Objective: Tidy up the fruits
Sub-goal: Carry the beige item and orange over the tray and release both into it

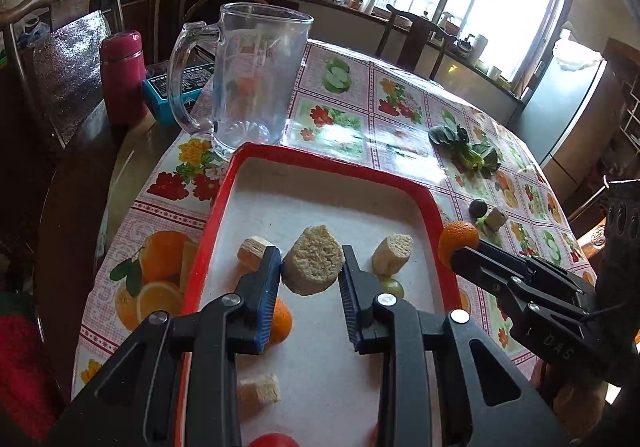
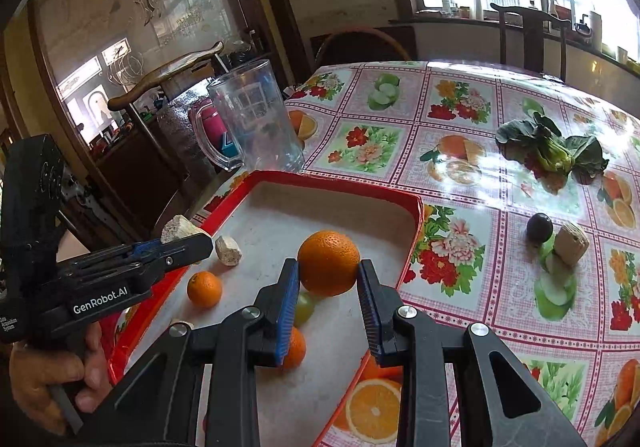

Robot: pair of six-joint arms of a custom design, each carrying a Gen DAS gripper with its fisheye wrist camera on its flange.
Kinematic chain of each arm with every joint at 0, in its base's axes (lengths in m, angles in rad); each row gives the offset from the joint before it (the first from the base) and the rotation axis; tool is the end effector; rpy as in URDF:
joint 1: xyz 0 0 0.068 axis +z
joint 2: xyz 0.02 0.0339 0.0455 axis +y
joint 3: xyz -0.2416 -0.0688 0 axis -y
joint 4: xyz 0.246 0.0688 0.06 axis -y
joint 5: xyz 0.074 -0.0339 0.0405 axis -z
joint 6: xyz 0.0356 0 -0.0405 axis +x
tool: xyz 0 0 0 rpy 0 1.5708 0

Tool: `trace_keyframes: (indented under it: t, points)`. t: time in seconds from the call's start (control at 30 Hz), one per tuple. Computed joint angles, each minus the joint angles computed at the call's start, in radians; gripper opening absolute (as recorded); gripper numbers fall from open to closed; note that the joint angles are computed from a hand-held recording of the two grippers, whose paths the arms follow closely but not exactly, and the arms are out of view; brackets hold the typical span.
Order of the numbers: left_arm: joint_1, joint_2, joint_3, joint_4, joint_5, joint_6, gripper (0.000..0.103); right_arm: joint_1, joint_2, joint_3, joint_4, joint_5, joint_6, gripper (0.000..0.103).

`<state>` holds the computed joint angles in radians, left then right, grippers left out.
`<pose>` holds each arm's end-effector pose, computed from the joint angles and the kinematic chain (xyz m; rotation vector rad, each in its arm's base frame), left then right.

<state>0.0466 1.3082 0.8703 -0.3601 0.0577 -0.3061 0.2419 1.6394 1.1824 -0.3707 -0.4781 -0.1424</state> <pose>0.2818 0.0111 0.2184 -0.3893 2.3435 -0.1930 0.3410 0.1010 0.2221 -0.6692 2.2687 0.6188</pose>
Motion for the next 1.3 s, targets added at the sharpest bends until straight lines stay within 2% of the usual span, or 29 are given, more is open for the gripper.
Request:
trace_keyframes:
  t: [0.33,0.5,0.7,0.97,1.3]
  points:
    - [0.048,0.252,0.206,-0.013,-0.004,0.046,0.027,0.03,0.267,0.278,-0.062,0.022,0.06,0.03]
    - [0.05,0.365,0.283,-0.028,-0.001,0.046,0.027,0.038,0.339,0.338,-0.081,0.028,0.055,0.03]
    - [0.062,0.427,0.329,-0.059,0.026,0.044,0.027,0.045,0.385,0.373,-0.099,0.031,0.044,0.03]
    - [0.045,0.458,0.37,-0.114,-0.011,0.06,0.029,0.039,0.357,0.347,-0.095,0.009,0.044,0.034]
    - [0.009,0.308,0.253,-0.091,-0.042,0.028,0.03,-0.053,0.199,0.202,-0.073,-0.056,0.023,0.036]
